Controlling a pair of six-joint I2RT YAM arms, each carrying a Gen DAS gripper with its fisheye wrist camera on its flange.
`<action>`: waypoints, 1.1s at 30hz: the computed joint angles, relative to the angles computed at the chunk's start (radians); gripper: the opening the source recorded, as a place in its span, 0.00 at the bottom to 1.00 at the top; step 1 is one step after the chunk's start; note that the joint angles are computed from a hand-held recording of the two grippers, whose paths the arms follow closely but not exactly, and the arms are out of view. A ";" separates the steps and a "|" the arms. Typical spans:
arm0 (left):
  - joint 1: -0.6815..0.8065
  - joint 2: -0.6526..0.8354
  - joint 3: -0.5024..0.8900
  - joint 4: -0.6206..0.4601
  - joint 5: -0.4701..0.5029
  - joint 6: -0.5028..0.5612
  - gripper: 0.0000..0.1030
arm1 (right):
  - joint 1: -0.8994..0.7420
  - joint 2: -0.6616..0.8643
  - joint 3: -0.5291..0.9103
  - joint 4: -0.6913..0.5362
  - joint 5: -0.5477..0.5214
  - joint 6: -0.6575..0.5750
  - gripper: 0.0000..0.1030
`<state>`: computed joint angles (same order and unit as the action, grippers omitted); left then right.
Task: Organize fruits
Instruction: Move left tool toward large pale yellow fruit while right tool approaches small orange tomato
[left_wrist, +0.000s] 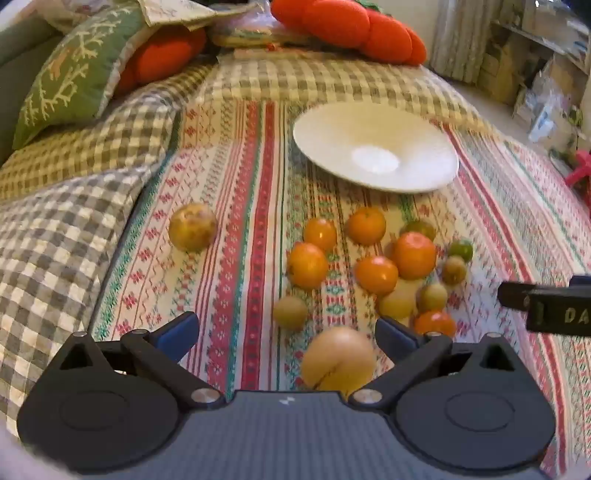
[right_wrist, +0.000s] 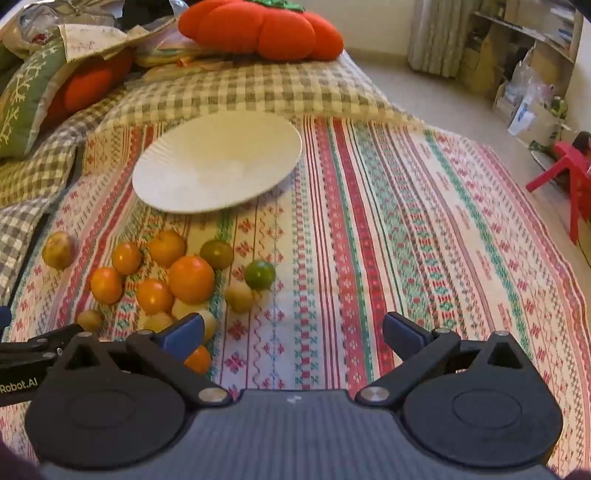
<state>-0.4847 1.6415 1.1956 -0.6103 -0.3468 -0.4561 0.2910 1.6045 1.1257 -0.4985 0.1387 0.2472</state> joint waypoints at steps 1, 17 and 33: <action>0.003 0.001 0.006 -0.004 0.011 0.020 0.93 | -0.007 0.015 0.034 -0.025 -0.013 -0.004 1.00; 0.002 -0.020 0.018 -0.016 0.021 0.049 0.93 | -0.001 0.032 0.103 -0.083 -0.048 -0.056 1.00; -0.005 -0.030 0.047 -0.059 0.015 -0.006 0.93 | 0.009 0.047 0.125 -0.111 -0.055 -0.039 1.00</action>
<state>-0.4900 1.6117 1.2421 -0.6692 -0.3315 -0.4618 0.2997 1.6515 1.2505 -0.6099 0.0832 0.2081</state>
